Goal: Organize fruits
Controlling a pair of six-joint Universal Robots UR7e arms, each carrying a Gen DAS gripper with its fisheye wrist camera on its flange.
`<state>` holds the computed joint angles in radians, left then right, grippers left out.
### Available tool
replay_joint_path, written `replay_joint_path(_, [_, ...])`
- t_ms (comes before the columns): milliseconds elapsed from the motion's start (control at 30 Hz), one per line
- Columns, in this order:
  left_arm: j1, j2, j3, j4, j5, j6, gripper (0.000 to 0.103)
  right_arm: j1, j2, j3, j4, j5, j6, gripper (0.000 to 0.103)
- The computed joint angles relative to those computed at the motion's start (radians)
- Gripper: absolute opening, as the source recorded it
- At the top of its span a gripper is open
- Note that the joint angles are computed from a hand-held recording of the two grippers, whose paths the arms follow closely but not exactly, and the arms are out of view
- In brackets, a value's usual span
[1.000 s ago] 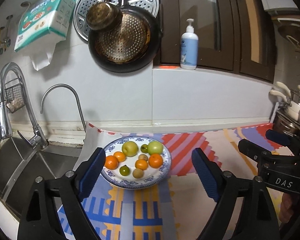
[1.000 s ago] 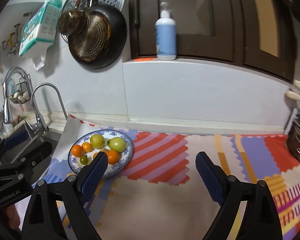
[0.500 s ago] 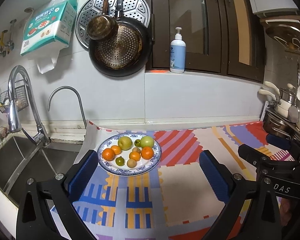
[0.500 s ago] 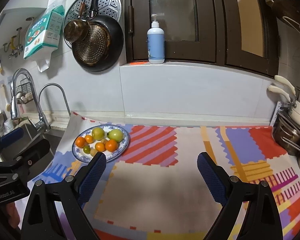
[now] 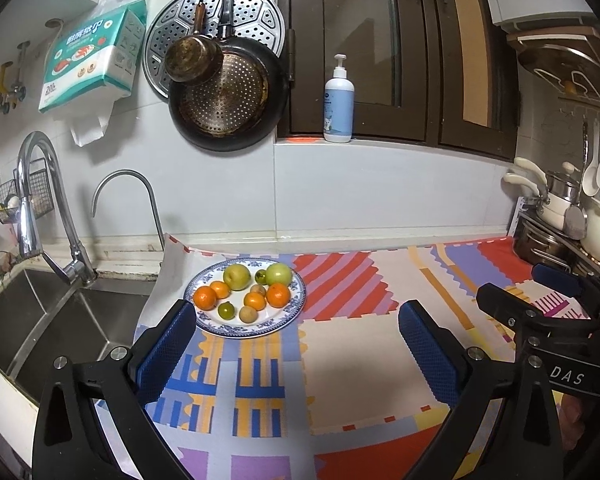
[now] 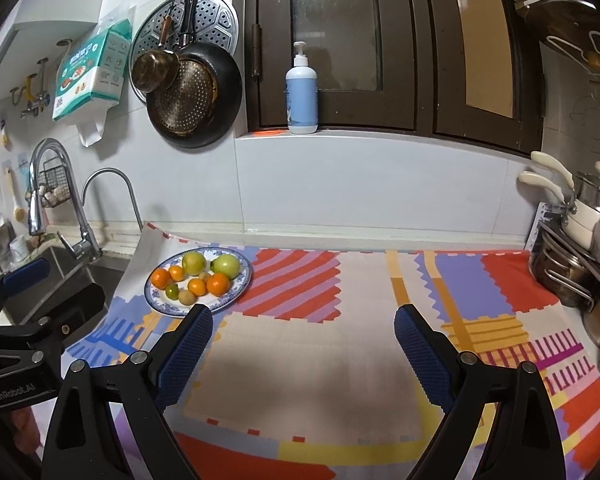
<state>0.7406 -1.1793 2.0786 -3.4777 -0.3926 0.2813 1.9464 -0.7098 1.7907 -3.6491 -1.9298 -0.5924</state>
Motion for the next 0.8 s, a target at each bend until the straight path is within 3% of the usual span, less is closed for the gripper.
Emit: replay_joint_path(800, [-0.012,0.000,0.002,0.072,-0.020,-0.054,0.103,-0.019,-0.038,0.035,0.008,0.003,0.015,0.093])
